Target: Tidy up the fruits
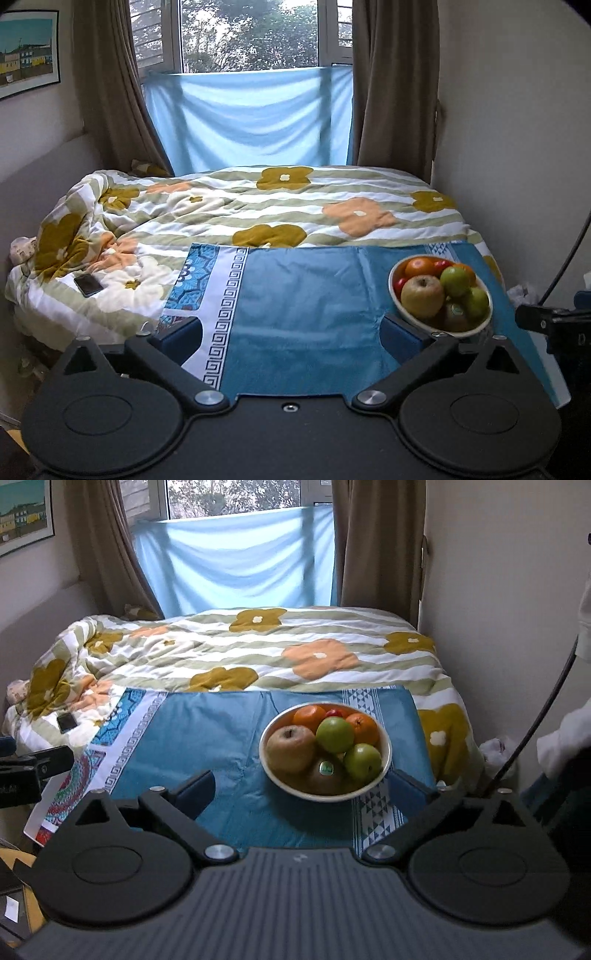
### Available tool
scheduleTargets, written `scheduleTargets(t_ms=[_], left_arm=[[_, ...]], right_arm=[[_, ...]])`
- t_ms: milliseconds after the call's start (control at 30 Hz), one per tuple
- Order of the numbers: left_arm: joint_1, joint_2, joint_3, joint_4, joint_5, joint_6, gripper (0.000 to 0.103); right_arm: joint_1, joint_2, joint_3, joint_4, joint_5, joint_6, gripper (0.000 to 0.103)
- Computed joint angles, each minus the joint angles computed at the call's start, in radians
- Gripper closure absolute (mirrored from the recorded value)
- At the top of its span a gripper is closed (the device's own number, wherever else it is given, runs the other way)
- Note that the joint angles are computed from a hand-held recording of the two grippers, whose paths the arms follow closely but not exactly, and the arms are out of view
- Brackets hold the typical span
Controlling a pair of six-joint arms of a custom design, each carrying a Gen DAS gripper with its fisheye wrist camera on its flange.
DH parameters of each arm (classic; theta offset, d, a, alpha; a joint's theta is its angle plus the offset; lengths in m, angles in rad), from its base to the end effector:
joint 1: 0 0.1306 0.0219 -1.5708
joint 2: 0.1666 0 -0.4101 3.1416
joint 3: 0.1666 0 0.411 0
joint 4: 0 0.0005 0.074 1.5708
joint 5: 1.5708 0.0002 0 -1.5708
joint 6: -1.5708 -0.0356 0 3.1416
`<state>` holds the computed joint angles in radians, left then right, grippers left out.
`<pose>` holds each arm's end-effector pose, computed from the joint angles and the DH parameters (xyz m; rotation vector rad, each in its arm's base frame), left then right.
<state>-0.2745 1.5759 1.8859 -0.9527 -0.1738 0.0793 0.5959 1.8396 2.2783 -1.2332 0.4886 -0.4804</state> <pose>0.5507 -0.1492 0.5945 0.1189 2.1991 -0.0051 0.5399 0.3453 0.6016 0.0987 2.2502 -0.0100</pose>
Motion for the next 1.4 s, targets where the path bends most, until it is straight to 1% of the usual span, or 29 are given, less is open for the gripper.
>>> scheduleTargets(t_ms=[100,300,533,1233,1400], left_arm=[[0.003,-0.024,-0.038,0.017,0.004,-0.002,0.0],[0.014,-0.03,-0.047,0.031,0.015,-0.008,0.0],[0.019,-0.032,-0.05,0.028,0.026,-0.012,0.0],[0.023,-0.028,-0.037,0.018,0.022,-0.011,0.0],[0.028,-0.027,-0.035,0.015,0.034,-0.006,0.0]], right_arm=[[0.013,-0.001,-0.006,-0.007,0.012,-0.013,0.0],[0.023,0.006,0.006,-0.027,0.027,-0.036,0.0],[0.025,0.006,0.006,-0.026,0.029,-0.035,0.0],[0.023,0.018,0.035,-0.048,0.028,-0.046,0.0],[0.024,0.024,0.044,-0.055,0.028,-0.051,0.0]])
